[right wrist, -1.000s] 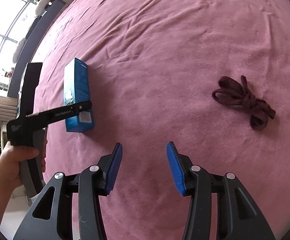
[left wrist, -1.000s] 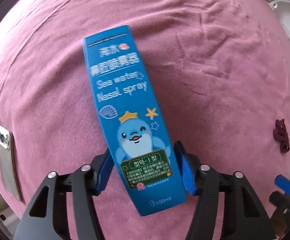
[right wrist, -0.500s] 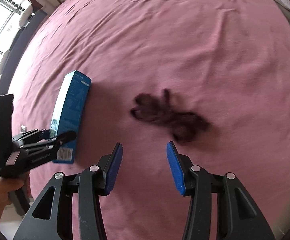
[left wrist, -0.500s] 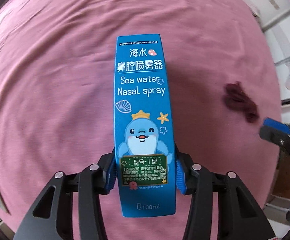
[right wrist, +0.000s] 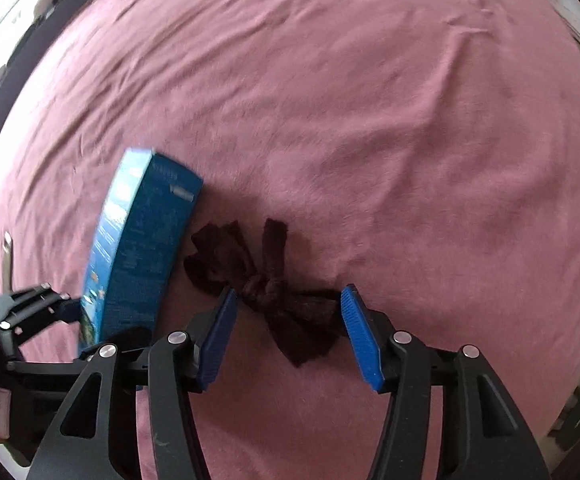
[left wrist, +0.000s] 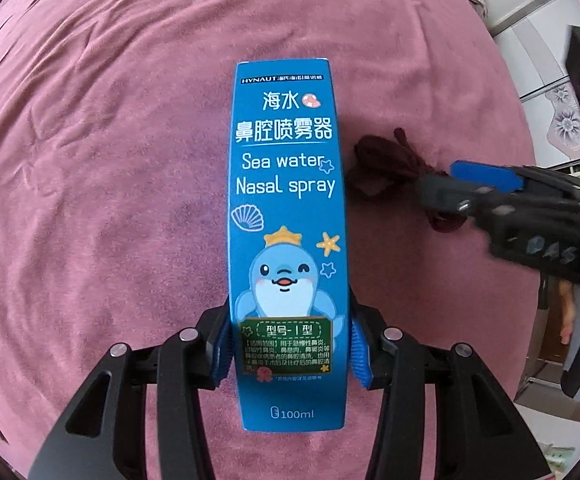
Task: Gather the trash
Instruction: 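Grasp the blue nasal spray box with the left gripper while the right grasps the maroon cord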
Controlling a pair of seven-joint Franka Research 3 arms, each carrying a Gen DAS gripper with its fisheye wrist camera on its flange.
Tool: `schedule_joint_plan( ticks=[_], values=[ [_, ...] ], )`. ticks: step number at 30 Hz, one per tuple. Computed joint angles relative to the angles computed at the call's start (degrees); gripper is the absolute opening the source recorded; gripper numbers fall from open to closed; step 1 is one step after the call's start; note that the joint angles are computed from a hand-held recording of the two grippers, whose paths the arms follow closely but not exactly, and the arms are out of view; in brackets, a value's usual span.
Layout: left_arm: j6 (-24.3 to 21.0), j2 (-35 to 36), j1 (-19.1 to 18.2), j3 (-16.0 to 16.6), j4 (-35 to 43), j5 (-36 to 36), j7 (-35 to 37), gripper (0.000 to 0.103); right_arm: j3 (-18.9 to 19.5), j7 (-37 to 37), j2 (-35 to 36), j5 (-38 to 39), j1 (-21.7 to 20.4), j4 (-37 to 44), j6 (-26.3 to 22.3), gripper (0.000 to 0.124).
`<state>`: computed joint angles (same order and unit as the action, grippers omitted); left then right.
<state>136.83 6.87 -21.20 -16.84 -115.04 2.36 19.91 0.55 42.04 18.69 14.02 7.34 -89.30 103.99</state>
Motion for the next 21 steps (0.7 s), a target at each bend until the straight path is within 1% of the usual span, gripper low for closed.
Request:
schedule_joint_plan(
  ticks=[2, 3, 4, 5, 6, 7, 9, 10, 13, 17, 21],
  values=[
    [0.67, -0.07, 0.02, 0.0, -0.35, -0.2, -0.12, 0.046, -0.06, 0.11, 0.08, -2.23, 0.87, -1.2, 0.1, 0.054],
    [0.76, 0.22, -0.05, -0.01, -0.09, 0.0, -0.23, 0.046, -0.24, 0.79, -0.83, -3.38, 1.4, -3.34, 2.23, 0.052],
    [0.95, -0.51, 0.09, -0.02, -0.92, -0.33, 0.18, 0.046, -0.28, 0.98, -1.8, -3.52, 1.48, -4.99, 4.09, 0.047],
    [0.96, -0.52, 0.08, -0.06, -0.89, -0.44, 0.34, 0.046, -0.34, 1.46, -2.48, -3.71, 1.57, -6.07, 5.4, 0.04],
    [0.95, -0.59, 0.13, -0.03, -0.89, -0.54, 0.53, 0.046, -0.44, 2.19, -2.79, -3.55, 1.47, -6.4, 5.52, 0.036],
    [0.87, -0.74, 0.05, -0.1, -0.95, -0.56, 0.5, 0.046, -0.54, 2.97, -2.68, -2.56, 1.0, -5.9, 4.23, 0.024],
    [0.81, -1.56, -0.26, -0.26, -1.6, -0.25, -0.09, 0.046, -0.88, 4.91, -2.68, -0.1, -0.2, -5.16, 1.63, 0.021],
    [1.27, -3.63, -0.33, -0.43, -4.15, -0.85, -0.14, 0.046, -1.05, 5.51, -2.65, 0.81, -0.79, -4.82, 0.49, 0.019],
    [2.43, -5.09, -0.98, -0.87, -6.12, -2.12, -1.39, 0.046, -1.63, 6.8, -3.94, 3.42, -2.66, -5.87, -2.36, 0.017],
    [3.97, -7.21, -2.38, -1.72, -8.46, -4.38, -2.34, 0.046, -2.68, 6.77, -8.45, 4.97, -4.77, -10.35, -4.9, 0.017],
    [3.55, -8.66, -4.37, -2.77, -9.12, -5.28, -3.69, 0.046, -3.63, 5.48, -13.32, 5.42, -6.24, -14.84, -6.91, 0.017]
  ],
)
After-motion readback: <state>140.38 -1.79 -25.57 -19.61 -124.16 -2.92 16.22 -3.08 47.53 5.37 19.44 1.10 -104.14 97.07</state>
